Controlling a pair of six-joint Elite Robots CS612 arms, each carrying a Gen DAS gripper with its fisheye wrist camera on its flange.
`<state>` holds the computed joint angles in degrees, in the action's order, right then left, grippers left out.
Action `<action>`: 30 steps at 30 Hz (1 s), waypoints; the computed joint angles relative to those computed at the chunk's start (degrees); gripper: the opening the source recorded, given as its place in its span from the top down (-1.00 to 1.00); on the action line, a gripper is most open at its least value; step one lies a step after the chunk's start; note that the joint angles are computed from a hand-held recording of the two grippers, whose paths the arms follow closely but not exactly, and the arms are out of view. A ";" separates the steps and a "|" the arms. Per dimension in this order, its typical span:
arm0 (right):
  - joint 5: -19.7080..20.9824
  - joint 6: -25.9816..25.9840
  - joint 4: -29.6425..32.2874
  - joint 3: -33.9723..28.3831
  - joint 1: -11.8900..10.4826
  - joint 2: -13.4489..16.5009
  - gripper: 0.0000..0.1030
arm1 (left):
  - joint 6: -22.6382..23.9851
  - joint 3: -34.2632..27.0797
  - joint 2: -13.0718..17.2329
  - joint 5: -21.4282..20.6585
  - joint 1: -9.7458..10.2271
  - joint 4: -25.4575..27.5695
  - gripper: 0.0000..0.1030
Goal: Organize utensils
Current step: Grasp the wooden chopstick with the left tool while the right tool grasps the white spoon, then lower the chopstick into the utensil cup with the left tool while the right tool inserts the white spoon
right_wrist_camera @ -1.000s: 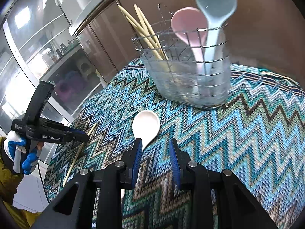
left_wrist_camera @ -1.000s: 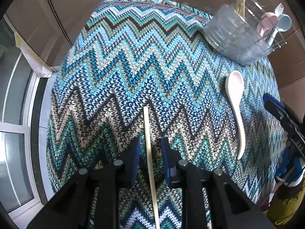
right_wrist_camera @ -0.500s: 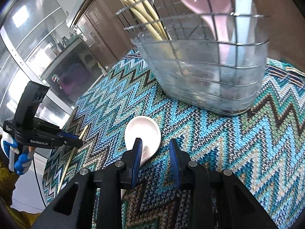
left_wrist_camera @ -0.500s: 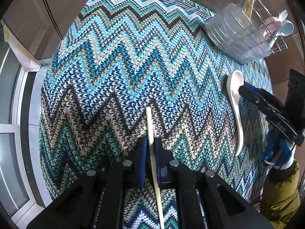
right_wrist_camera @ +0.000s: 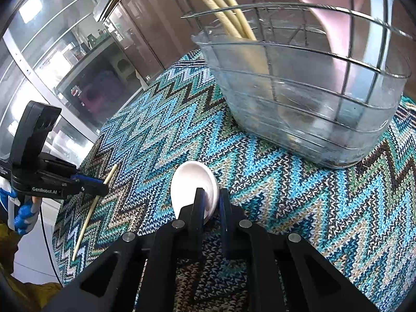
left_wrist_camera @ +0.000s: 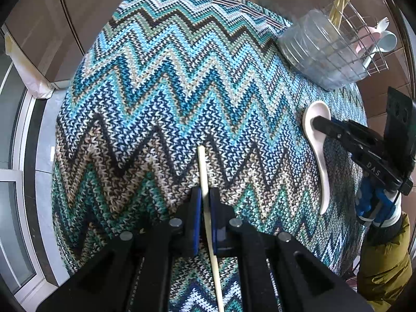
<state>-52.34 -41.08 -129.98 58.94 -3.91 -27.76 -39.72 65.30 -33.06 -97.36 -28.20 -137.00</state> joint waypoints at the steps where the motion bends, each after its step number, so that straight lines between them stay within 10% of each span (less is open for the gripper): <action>1: -0.20 -0.28 -0.39 0.46 0.07 -0.29 0.82 | -0.25 0.11 -0.07 0.32 -0.07 -0.05 0.89; 30: 4.49 6.47 -27.04 20.89 -3.58 -11.63 0.87 | -5.41 12.90 -10.05 14.85 -4.52 -20.46 0.92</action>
